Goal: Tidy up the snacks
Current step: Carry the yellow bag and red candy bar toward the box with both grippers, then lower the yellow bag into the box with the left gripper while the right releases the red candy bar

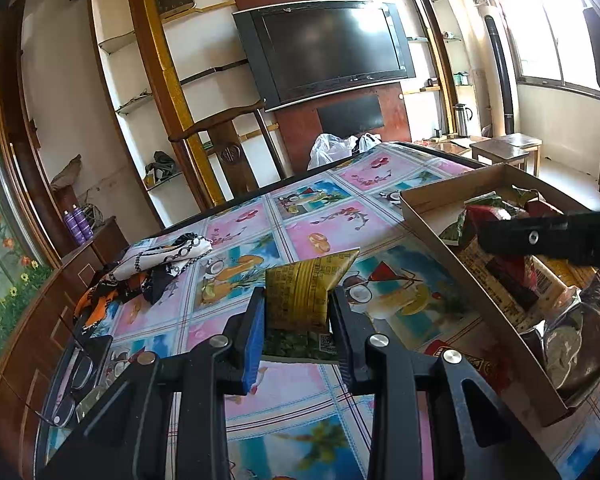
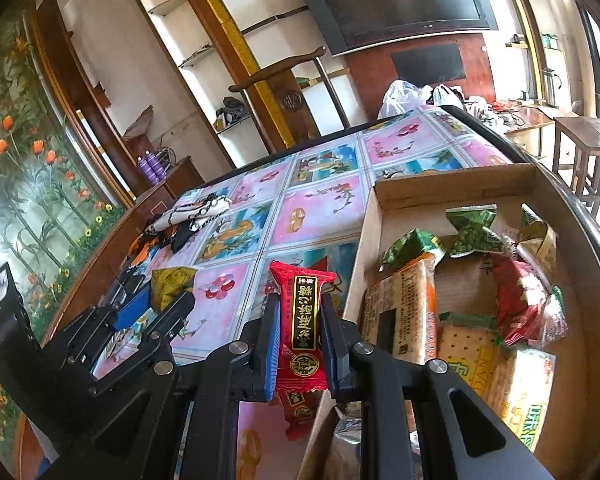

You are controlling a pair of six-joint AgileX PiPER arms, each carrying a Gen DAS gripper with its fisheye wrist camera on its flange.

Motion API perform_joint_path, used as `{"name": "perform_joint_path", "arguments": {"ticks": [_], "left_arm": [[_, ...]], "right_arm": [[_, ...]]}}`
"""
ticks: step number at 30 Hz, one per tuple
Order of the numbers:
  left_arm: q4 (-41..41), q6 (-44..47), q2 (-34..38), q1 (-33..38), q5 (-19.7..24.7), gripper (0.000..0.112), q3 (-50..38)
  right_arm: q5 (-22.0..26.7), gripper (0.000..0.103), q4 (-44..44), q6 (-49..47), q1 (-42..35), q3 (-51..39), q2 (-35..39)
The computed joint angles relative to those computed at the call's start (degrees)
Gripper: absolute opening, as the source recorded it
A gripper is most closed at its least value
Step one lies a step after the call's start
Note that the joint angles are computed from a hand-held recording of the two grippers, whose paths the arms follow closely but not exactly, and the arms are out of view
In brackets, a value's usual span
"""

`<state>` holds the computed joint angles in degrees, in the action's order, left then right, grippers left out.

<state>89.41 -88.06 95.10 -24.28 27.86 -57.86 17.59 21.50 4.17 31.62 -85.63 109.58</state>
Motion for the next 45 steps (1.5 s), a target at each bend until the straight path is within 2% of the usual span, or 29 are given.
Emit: {"name": "perform_joint_path", "arguments": {"ticks": [8,11,17,21,24,28,35,39,42,45], "left_arm": [[-1.81,0.93,-0.01,0.76,-1.59,0.03,-0.14],[-2.38,1.38,0.07,0.76,-1.95,0.03,-0.31],[-3.24,1.57,-0.06,0.47,-2.91,0.03,-0.46],[-5.87,3.12,-0.49,0.22,-3.67,0.03,-1.2],[-11.66,7.43,-0.84,-0.3,-4.57,0.03,-2.75],[-14.26,9.76,-0.7,-4.45,-2.47,0.03,-5.22],[-29.87,20.65,3.43,-10.4,-4.13,0.03,-13.64],[-37.72,26.77,8.12,-12.97,-4.07,0.03,-18.9],[-45.29,32.9,12.15,-13.37,-3.84,0.03,-22.42],[-42.02,30.81,13.78,-14.19,-2.9,0.03,-22.85]], "right_arm": [[-1.81,0.019,12.3,-8.96,-4.9,3.95,-2.93],[-2.26,0.02,19.75,-15.31,-7.86,6.24,-4.61],[-2.04,0.02,27.12,-20.74,-12.29,9.04,-6.18],[-1.79,0.019,25.14,-18.39,-13.08,8.72,-5.8],[-1.55,0.019,24.55,-17.51,-13.87,8.71,-5.77],[-1.15,0.019,27.65,-19.67,-15.67,9.33,-6.06],[0.86,0.019,31.62,-22.1,-19.29,9.53,-5.49],[1.9,0.019,28.81,-19.18,-19.92,9.16,-5.01],[3.18,0.019,22.07,-12.98,-19.85,7.84,-4.19],[5.88,0.019,14.29,-5.6,-19.53,5.58,-2.35]]}}
